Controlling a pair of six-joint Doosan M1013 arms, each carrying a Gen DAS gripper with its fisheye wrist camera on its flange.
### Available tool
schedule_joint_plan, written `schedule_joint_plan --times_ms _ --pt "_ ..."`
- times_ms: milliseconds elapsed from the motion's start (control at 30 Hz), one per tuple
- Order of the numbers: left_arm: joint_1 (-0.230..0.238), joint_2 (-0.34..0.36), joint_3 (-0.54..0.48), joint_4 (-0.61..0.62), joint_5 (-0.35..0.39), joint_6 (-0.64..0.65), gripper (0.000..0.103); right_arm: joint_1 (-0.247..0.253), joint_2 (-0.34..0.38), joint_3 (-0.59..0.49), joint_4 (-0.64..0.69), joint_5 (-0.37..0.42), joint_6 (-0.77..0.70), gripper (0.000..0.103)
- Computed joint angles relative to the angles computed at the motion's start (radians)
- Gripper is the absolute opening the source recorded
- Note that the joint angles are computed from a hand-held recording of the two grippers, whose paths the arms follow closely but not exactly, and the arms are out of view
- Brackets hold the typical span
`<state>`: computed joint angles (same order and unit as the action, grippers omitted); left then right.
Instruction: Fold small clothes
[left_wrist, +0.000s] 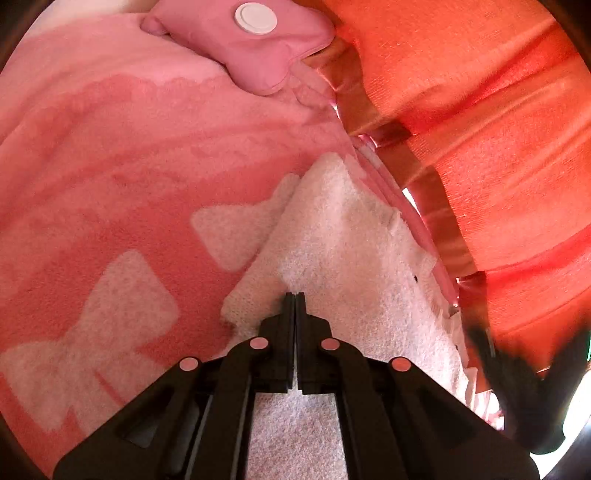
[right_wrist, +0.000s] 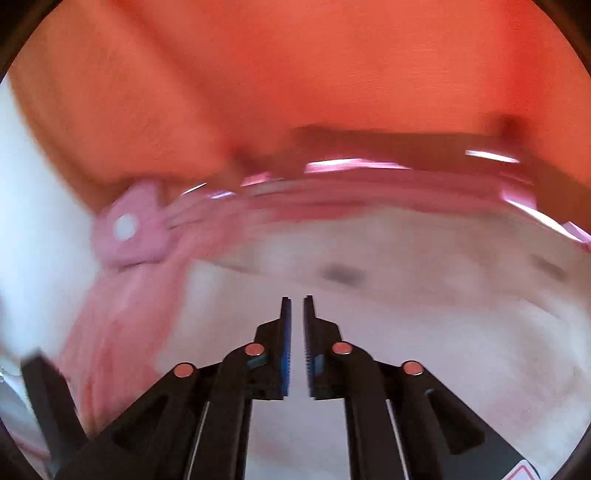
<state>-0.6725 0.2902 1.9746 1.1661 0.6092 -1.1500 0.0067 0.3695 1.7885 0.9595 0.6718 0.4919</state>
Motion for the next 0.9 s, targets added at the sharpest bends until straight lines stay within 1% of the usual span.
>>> schedule_joint_plan --times_ms 33,67,100,133,167,233,267,333,367,433,467,500,533,567,600,633,667,700,767,800,867,900 --pt "-0.001 0.001 -0.003 -0.007 0.004 0.007 0.000 -0.051 -0.019 0.033 -0.021 -0.068 0.018 0.024" --pt "0.001 0.003 -0.006 -0.011 0.006 0.011 0.000 -0.084 -0.027 0.049 -0.060 -0.122 0.061 0.034" --pt "-0.001 0.003 -0.007 -0.015 0.009 0.013 0.000 -0.122 -0.027 0.057 -0.113 -0.159 0.135 0.035" --pt "-0.002 0.003 -0.009 -0.022 0.014 0.019 0.000 -0.164 -0.016 0.052 -0.129 -0.144 0.194 0.035" --pt "-0.003 0.005 -0.013 -0.029 0.019 0.029 0.000 -0.207 0.000 0.040 -0.106 -0.092 0.226 0.035" --pt "-0.004 0.008 -0.018 -0.040 0.030 0.044 0.000 -0.259 0.019 0.032 0.010 -0.022 0.179 0.035" --pt "-0.004 0.010 -0.021 -0.047 0.037 0.055 0.000 -0.270 0.029 0.030 0.072 0.007 0.129 0.035" --pt "-0.005 0.013 -0.027 -0.058 0.049 0.071 0.000 -0.261 0.045 0.019 0.114 0.038 0.101 0.034" --pt "-0.006 0.017 -0.033 -0.068 0.059 0.091 0.000 -0.253 0.060 0.010 0.134 0.073 0.091 0.036" --pt "-0.007 0.019 -0.038 -0.080 0.070 0.117 0.000 -0.222 0.084 -0.008 0.120 0.103 0.106 0.036" --pt "-0.007 0.021 -0.041 -0.085 0.075 0.129 0.000 -0.209 0.090 -0.013 0.109 0.107 0.108 0.038" --pt "-0.007 0.021 -0.042 -0.086 0.076 0.134 0.000 -0.199 0.086 -0.008 0.113 0.100 0.097 0.041" --pt "-0.007 0.022 -0.042 -0.088 0.077 0.140 0.000 -0.194 0.080 0.003 0.127 0.083 0.070 0.041" --pt "-0.007 0.022 -0.042 -0.088 0.077 0.142 0.000 -0.188 0.077 0.003 0.125 0.078 0.058 0.037" --pt "-0.007 0.021 -0.040 -0.084 0.075 0.137 0.000 -0.190 0.072 0.004 0.149 0.098 0.043 0.008" --pt "-0.006 0.020 -0.038 -0.079 0.072 0.127 0.000 -0.194 0.067 0.006 0.192 0.127 0.022 0.009" --pt "-0.007 0.019 -0.036 -0.077 0.071 0.128 0.000 -0.202 0.053 0.016 0.251 0.134 -0.032 0.008" --pt "-0.007 0.020 -0.037 -0.079 0.072 0.134 0.000 -0.203 0.033 0.027 0.287 0.116 -0.093 0.007" --pt "-0.008 0.022 -0.041 -0.085 0.078 0.147 0.000 -0.195 0.023 0.032 0.290 0.068 -0.129 0.007" --pt "-0.009 0.023 -0.042 -0.089 0.081 0.156 0.000 -0.187 0.031 0.025 0.247 0.050 -0.091 0.007" --pt "-0.010 0.024 -0.043 -0.091 0.084 0.160 0.000 -0.171 0.064 -0.003 0.099 0.024 0.075 0.007" --pt "-0.009 0.024 -0.043 -0.091 0.085 0.161 0.000 -0.174 0.078 -0.011 0.072 0.046 0.135 0.007"
